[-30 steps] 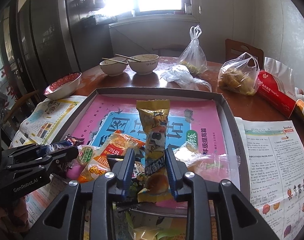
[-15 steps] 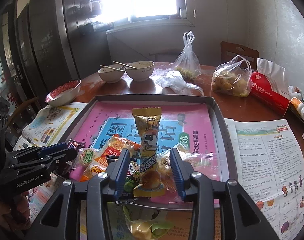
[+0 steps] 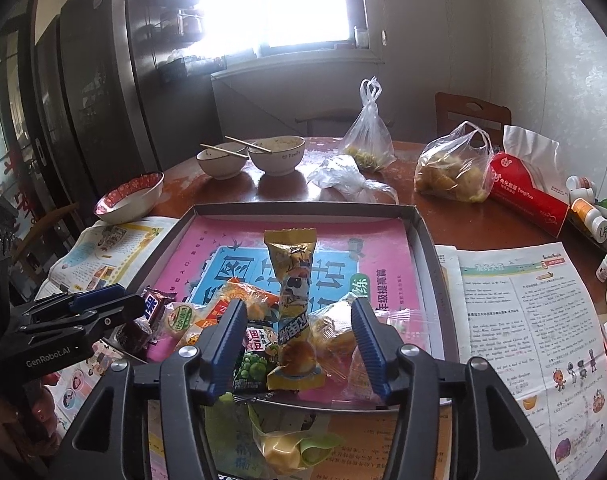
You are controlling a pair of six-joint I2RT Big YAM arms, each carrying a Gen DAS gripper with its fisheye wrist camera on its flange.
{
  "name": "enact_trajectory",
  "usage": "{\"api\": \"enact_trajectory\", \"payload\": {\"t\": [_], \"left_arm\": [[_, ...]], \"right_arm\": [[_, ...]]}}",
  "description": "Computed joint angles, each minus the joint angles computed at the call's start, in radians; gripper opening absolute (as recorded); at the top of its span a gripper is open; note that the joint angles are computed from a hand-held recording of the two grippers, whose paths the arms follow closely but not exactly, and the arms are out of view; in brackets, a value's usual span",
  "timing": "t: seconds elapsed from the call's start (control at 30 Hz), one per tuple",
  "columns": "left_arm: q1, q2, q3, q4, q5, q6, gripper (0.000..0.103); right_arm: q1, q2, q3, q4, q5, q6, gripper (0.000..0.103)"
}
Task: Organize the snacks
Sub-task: 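Lower and release the foil chocolate with the left gripper while the right releases the yellow bag in the tray, then move both open grippers back from the tray toward the blue biscuit pack and clear bag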
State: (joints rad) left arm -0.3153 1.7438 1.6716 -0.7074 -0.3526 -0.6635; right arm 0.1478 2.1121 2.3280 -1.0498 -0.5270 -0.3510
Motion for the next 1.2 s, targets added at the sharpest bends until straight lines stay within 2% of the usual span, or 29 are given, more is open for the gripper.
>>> {"api": "enact_trajectory", "payload": {"t": [0.07,0.33,0.43,0.67,1.2], "left_arm": [[-0.003,-0.005,-0.002,-0.002,-0.011,-0.001,0.054],[-0.004,-0.029,-0.019,-0.001,-0.028,-0.013,0.056],[-0.008,-0.038,-0.023,-0.002,-0.046,-0.013,0.065],[-0.021,-0.053,-0.026,-0.004,-0.068,-0.011,0.066],[-0.050,-0.065,-0.023,0.006,-0.033,0.003,0.075]], "right_arm": [[-0.002,-0.005,-0.006,0.005,-0.004,0.003,0.057],[-0.012,-0.026,-0.032,0.034,-0.020,0.018,0.062],[-0.015,-0.032,-0.037,0.039,-0.028,0.021,0.064],[-0.023,-0.057,-0.072,0.070,-0.045,0.036,0.066],[-0.046,-0.096,-0.118,0.106,-0.093,0.053,0.076]]}}
